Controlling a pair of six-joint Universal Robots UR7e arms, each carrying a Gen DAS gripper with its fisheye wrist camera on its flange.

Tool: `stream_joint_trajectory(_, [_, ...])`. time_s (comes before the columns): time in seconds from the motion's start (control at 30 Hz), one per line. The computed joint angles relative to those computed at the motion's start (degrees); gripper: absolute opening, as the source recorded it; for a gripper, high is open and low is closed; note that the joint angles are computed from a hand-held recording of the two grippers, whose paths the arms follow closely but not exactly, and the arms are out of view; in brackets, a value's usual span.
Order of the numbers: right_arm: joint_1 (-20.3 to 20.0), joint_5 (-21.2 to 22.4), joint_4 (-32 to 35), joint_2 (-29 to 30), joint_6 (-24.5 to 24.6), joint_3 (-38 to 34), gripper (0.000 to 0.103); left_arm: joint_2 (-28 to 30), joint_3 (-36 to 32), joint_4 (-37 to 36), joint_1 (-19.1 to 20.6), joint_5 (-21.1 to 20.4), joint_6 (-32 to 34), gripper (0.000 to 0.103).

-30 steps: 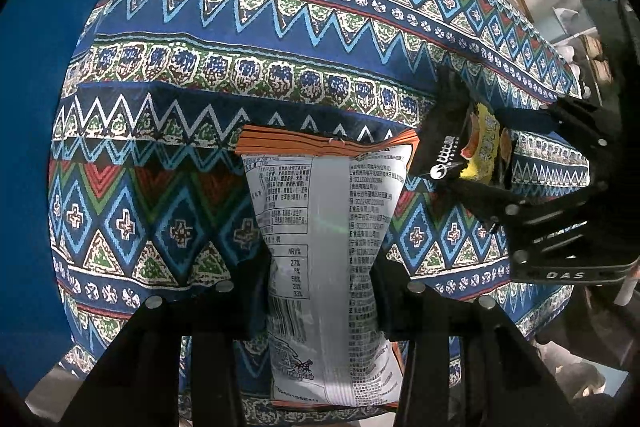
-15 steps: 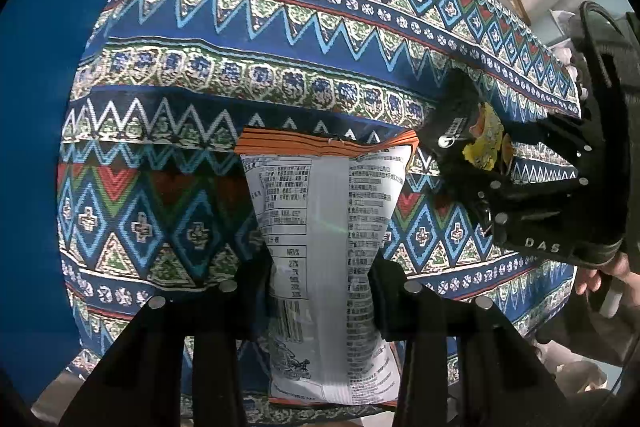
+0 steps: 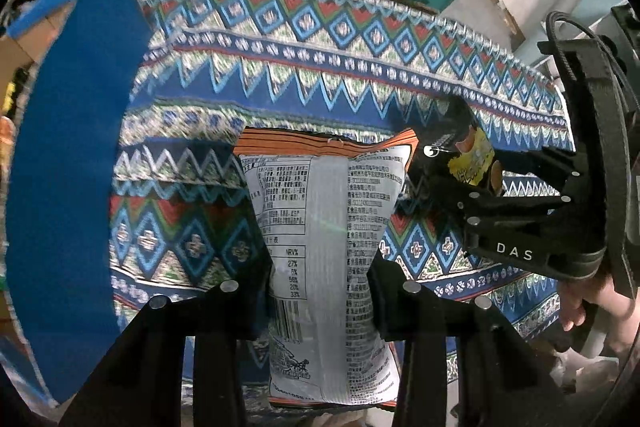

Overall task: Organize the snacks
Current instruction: 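Carry the white-orange bag and black packet over the box with both grippers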

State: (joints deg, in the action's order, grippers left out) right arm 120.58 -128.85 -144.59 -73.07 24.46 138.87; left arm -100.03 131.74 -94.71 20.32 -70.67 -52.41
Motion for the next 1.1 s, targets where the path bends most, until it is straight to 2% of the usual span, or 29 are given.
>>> stream_joint_trajectory(0.07, [2.2, 0.1, 3.2, -0.3, 2.6, -2.4, 0.069, -0.9, -0.7, 1.3, -0.7, 1.0, -0.2, 0.040])
stream_joint_trajectory(0.33, [6.5, -0.1, 7.4, -1.7, 6.3, -6.9, 0.069, -4.6, -3.3, 6.0, -2.9, 4.2, -1.6, 0.040])
stream_joint_trajectory(0.47, [11.6, 0.3, 10.7, -1.7, 11.6, -8.9, 0.069, -6.3, -4.9, 8.3, -3.4, 5.5, -2.4, 0.040])
stream_joint_trajectory(0.57, [13.7, 0.3, 10.4, -0.6, 12.8, -10.4, 0.069, -7.5, -6.3, 9.7, -3.4, 6.2, -2.6, 0.040])
stream_joint_trajectory(0.9, [16.7, 0.8, 7.6, 7.7, 11.3, -19.5, 0.069, -11.8, -12.9, 17.9, -2.3, 12.4, -3.9, 0.039])
stream_joint_trajectory(1.1, [17.3, 1.5, 7.4, 13.2, 10.1, -25.7, 0.069, -13.9, -17.0, 23.8, 0.5, 17.1, -4.1, 0.039])
